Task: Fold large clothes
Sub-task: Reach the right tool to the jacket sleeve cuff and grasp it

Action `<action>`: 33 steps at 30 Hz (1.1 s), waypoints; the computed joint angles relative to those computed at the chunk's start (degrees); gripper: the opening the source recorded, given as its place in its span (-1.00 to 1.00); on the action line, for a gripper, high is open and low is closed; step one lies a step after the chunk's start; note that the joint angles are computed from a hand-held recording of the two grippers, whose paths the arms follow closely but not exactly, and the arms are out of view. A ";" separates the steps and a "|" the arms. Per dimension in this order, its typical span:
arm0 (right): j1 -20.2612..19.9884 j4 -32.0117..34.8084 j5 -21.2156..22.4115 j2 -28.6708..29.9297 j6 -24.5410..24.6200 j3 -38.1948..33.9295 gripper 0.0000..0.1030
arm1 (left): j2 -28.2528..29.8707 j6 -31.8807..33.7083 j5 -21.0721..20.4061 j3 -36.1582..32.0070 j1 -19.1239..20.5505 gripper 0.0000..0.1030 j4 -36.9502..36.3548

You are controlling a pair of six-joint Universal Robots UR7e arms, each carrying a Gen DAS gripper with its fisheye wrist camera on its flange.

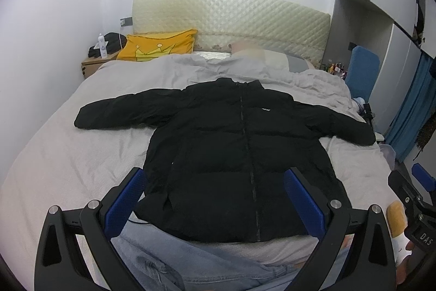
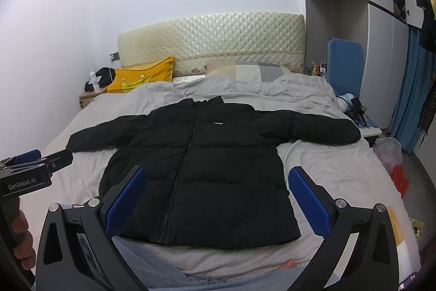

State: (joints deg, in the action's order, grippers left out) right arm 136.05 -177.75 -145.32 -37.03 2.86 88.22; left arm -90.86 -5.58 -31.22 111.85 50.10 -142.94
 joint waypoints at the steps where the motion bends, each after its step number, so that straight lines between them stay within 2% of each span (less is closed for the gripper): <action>1: 0.02 0.01 -0.16 0.01 -0.04 -0.21 1.00 | 0.23 -0.06 -0.09 -0.35 -0.16 0.97 0.22; 7: -0.64 0.08 -0.19 -0.26 -0.96 -1.90 1.00 | 3.17 2.52 -1.58 -4.38 -1.06 0.97 -0.86; 11: -1.45 -0.50 -0.90 -0.24 -2.62 -3.49 1.00 | 7.18 6.38 -2.27 -7.90 -1.69 0.97 -4.48; 16: -3.71 -1.83 -1.17 -0.79 -5.12 -4.80 1.00 | 12.25 7.36 -7.48 -14.00 -1.25 0.97 -4.41; 20: -6.00 -3.64 -1.15 -1.68 -8.14 -5.39 1.00 | 17.51 10.09 -8.53 -18.36 -1.23 0.97 -7.73; 24: -8.26 -6.32 -2.02 -2.20 -12.53 -6.49 1.00 | 22.84 11.82 -12.14 -23.35 -0.33 0.97 -10.94; 28: -11.29 -8.84 -0.71 -3.26 -15.67 -7.10 1.00 | 28.48 15.35 -16.60 -28.50 1.30 0.97 -13.44; 31: -13.40 -11.93 0.14 -3.83 -17.95 -6.90 1.00 | 31.35 15.90 -21.98 -31.45 3.39 0.97 -12.84; 33: -15.19 -14.28 0.92 -4.03 -19.78 -6.71 1.00 | 33.00 18.70 -23.33 -32.03 4.84 0.97 -14.63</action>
